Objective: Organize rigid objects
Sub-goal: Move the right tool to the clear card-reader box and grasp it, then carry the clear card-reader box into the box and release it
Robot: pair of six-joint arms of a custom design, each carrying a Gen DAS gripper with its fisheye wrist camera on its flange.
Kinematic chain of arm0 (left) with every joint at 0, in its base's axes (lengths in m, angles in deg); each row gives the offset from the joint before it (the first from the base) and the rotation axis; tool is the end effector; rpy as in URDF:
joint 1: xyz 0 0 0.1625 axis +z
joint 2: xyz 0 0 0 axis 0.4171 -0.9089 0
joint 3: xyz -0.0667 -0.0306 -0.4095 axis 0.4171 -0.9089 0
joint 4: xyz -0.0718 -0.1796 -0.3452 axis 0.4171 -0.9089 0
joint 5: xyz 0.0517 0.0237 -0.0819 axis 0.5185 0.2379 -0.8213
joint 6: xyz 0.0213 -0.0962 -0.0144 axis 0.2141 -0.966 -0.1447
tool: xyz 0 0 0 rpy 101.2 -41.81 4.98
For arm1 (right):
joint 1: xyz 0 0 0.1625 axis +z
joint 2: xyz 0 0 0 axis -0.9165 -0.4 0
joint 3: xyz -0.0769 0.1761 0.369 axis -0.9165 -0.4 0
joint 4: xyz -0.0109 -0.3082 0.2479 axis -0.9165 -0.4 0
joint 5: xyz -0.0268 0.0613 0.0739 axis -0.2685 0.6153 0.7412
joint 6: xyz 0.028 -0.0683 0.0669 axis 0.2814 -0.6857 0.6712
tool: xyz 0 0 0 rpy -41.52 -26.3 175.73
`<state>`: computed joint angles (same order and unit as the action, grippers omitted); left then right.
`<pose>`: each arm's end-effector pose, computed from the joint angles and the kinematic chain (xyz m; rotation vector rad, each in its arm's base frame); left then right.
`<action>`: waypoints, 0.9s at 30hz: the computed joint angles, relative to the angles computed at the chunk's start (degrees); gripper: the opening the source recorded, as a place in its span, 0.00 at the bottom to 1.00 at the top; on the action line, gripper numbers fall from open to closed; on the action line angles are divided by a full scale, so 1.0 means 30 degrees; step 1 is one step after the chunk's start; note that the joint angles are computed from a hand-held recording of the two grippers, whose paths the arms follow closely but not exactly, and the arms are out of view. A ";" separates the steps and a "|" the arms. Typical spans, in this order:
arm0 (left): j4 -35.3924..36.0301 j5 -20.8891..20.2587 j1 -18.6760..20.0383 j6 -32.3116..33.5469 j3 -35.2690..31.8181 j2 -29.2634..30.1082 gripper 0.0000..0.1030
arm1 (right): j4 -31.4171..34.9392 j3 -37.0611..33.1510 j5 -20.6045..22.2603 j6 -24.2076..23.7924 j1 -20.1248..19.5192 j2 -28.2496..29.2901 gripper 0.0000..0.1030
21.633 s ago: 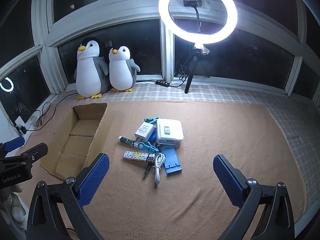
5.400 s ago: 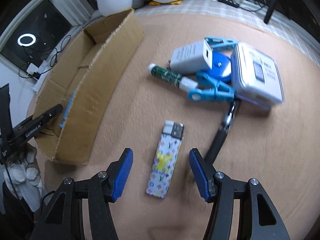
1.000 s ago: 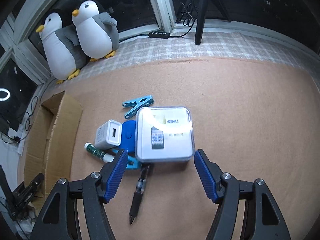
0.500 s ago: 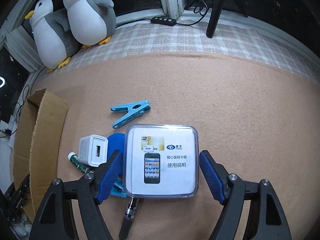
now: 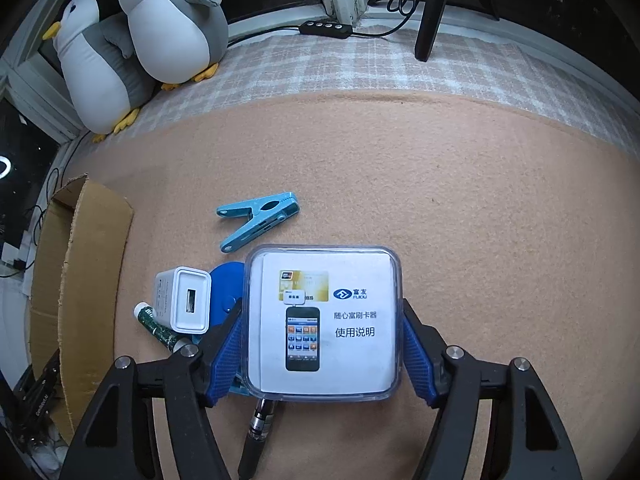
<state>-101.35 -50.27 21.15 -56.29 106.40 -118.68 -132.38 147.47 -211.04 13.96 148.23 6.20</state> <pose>-0.2793 -0.5946 0.0398 0.0419 2.2645 -0.6836 -0.0224 -0.7212 0.3788 0.1649 -2.4614 0.3652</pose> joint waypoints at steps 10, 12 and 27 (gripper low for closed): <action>-0.0070 -0.0021 0.0022 0.0041 -0.0023 0.0020 0.38 | -0.0447 0.0642 0.0729 0.0126 0.0036 -0.0790 0.64; -0.0087 -0.0015 0.0027 0.0051 -0.0031 0.0027 0.38 | -0.0438 0.0756 0.1001 0.0202 0.0158 -0.1035 0.64; -0.0240 -0.0024 0.0053 0.0158 0.0022 -0.0007 0.38 | -0.0441 0.2451 0.3518 0.0073 0.2675 -0.1720 0.64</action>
